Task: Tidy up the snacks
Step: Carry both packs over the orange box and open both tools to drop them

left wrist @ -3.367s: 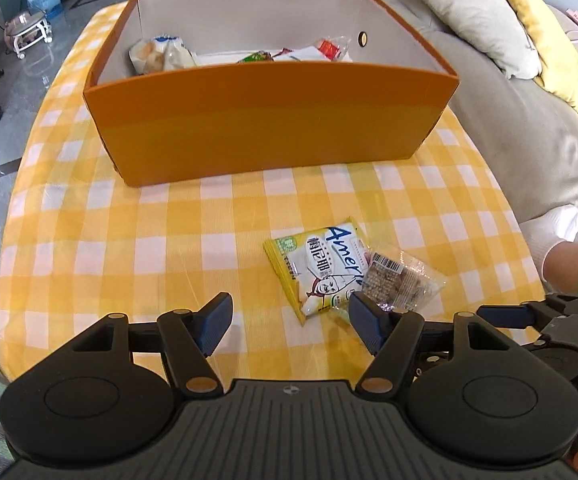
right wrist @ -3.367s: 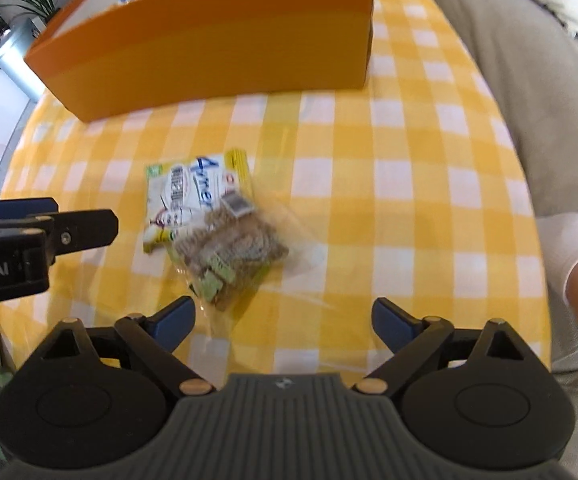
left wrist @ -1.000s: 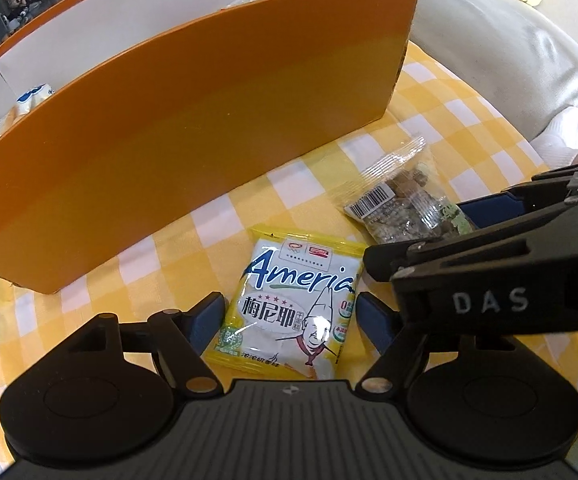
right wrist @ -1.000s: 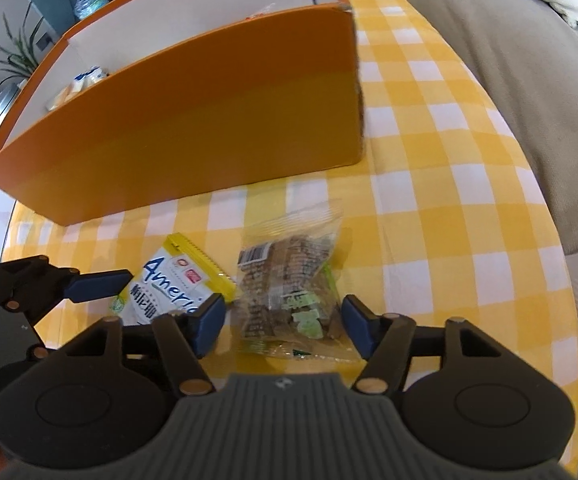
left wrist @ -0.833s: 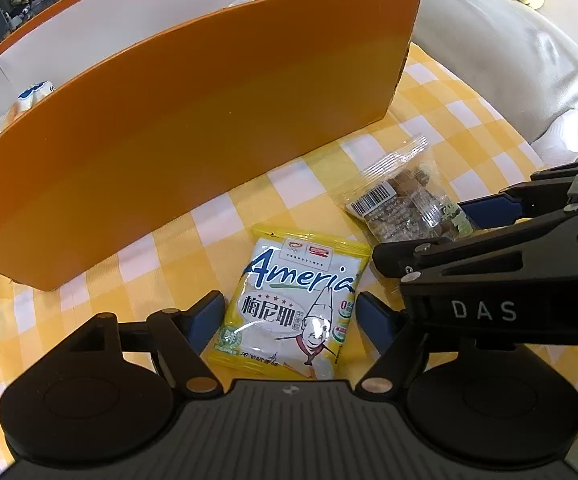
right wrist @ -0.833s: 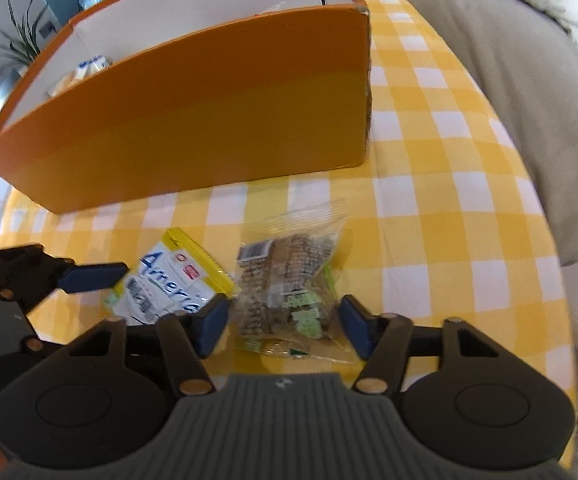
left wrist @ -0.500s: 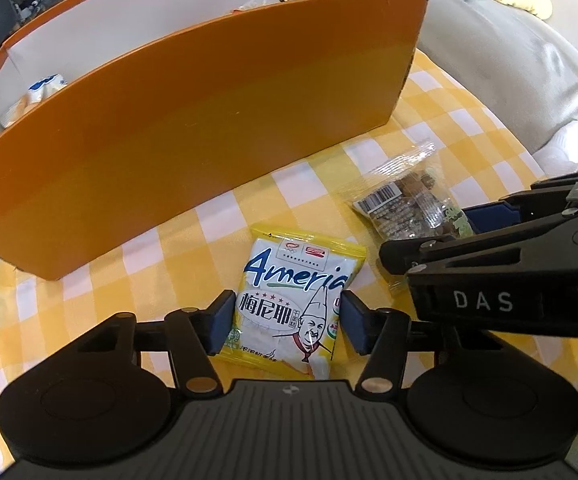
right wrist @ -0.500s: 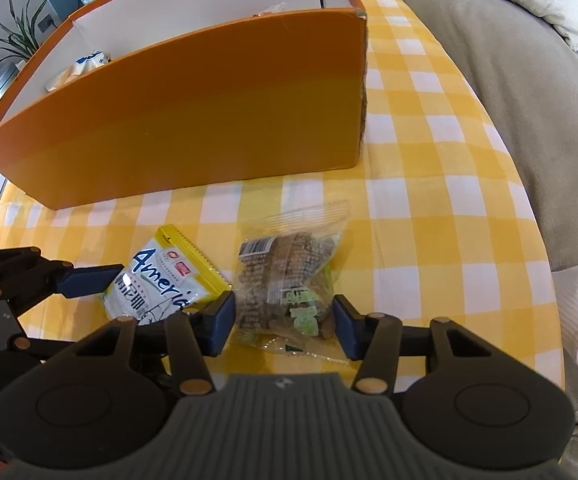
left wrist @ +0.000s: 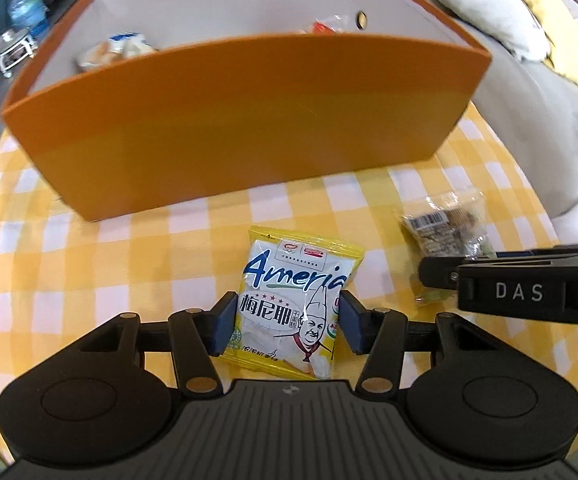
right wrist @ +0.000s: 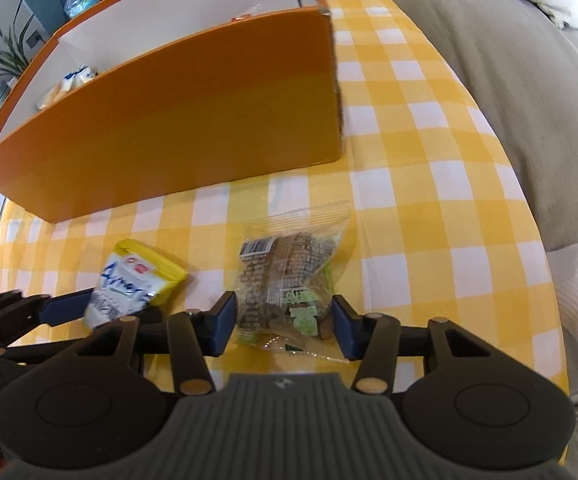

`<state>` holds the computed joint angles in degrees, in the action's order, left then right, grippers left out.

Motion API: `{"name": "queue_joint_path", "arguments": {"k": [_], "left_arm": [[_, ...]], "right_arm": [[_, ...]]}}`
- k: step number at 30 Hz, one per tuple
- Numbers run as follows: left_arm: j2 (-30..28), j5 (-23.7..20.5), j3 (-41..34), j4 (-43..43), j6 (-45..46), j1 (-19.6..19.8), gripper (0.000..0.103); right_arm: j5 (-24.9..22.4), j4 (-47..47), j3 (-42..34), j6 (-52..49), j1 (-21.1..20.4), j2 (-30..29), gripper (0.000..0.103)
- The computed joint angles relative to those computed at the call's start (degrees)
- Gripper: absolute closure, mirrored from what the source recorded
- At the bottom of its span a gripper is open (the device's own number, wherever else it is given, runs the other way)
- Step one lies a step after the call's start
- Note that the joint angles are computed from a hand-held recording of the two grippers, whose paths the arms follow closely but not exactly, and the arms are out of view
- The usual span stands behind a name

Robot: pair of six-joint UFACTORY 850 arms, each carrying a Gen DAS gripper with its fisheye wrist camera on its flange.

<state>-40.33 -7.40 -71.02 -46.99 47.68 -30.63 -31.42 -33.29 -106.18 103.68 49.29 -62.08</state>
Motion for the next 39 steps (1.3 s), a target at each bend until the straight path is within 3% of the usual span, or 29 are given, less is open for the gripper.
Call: {"name": "queue_joint_path", "arguments": {"k": [5, 14, 19, 30, 39], "left_arm": [[3.2, 0.1, 2.64, -17.0, 14.29, 1.21, 0.042], [9.81, -1.37, 7.84, -60.12, 54.3, 2.54, 0.042], [12.54, -3.14, 9.01, -74.1, 67.36, 2.8, 0.042], [13.51, -4.05, 7.31, -84.79, 78.16, 3.89, 0.042], [10.79, -0.3, -0.03, -71.77, 68.87, 4.33, 0.042]], "right_arm": [[0.19, -2.13, 1.33, 3.14, 0.4, 1.27, 0.055], [-1.79, -11.88, 4.27, 9.54, 3.04, 5.28, 0.055], [-5.73, -18.47, 2.67, 10.92, 4.68, 6.0, 0.055], [-11.07, -27.38, -1.69, 12.76, 5.73, 5.63, 0.055], [-11.72, -25.69, -6.08, 5.03, 3.64, 5.28, 0.055]]}}
